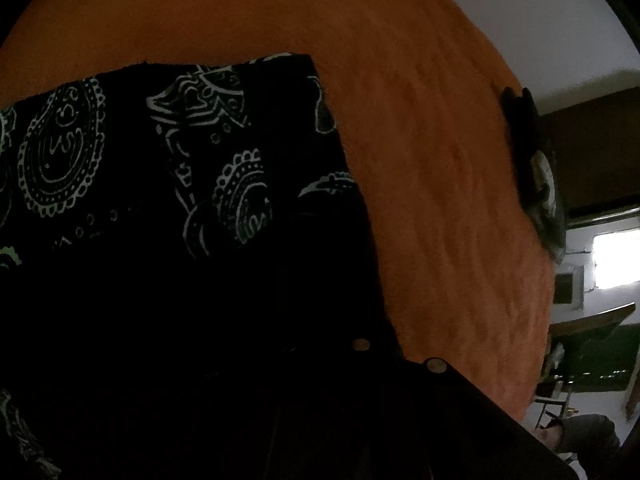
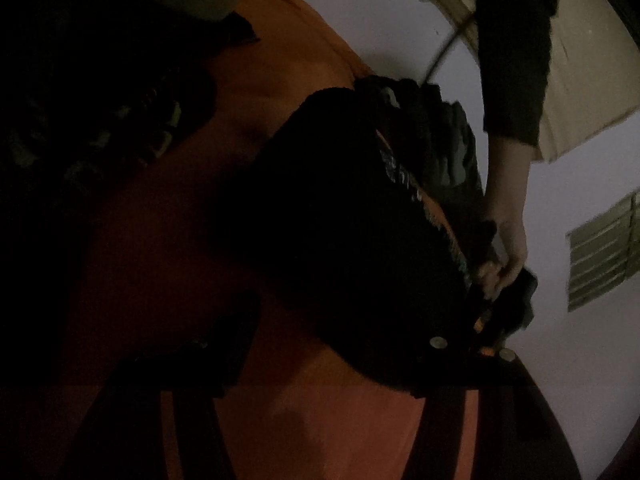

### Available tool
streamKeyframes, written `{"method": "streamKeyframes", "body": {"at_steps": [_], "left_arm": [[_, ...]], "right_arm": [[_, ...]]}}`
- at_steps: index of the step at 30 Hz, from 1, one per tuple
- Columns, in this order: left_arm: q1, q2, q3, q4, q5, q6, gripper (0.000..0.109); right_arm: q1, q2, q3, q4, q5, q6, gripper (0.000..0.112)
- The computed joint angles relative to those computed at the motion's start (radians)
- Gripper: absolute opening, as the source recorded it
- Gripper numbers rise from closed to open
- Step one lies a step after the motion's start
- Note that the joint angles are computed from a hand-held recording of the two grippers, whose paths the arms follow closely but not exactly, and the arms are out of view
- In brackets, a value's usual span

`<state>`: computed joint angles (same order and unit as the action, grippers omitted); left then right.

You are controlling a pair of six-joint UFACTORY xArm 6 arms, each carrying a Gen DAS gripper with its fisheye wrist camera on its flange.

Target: Fold clothes

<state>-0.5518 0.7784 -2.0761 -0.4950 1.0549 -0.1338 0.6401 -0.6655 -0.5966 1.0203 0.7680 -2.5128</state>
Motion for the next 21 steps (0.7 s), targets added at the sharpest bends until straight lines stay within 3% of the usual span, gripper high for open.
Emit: {"method": "streamKeyframes", "body": {"at_steps": [6, 8, 9, 11, 13, 17, 21], "left_arm": [[-0.039, 0.094, -0.196, 0.165, 0.113, -0.009, 0.003], [-0.048, 0.133, -0.274, 0.203, 0.162, -0.012, 0.003], [-0.046, 0.137, -0.281, 0.198, 0.165, -0.012, 0.003], [-0.038, 0.136, -0.274, 0.170, 0.160, -0.013, 0.003], [-0.027, 0.120, -0.237, 0.129, 0.136, -0.004, 0.003], [-0.005, 0.119, -0.219, 0.050, 0.126, 0.013, 0.003], [0.012, 0.189, -0.341, 0.015, 0.203, 0.001, 0.003]], "right_arm": [[0.057, 0.062, -0.053, -0.002, -0.002, 0.094, 0.059], [0.057, 0.087, -0.084, -0.028, 0.031, 0.161, 0.052], [0.049, 0.103, -0.112, -0.059, 0.064, 0.233, 0.048], [0.020, 0.153, -0.202, -0.102, 0.160, 0.391, 0.029], [-0.007, 0.227, -0.329, -0.110, 0.234, 0.584, 0.020], [-0.061, 0.458, -0.627, -0.104, 0.299, 0.977, 0.020], [-0.109, 0.760, -0.977, -0.162, 0.401, 1.320, 0.018]]}}
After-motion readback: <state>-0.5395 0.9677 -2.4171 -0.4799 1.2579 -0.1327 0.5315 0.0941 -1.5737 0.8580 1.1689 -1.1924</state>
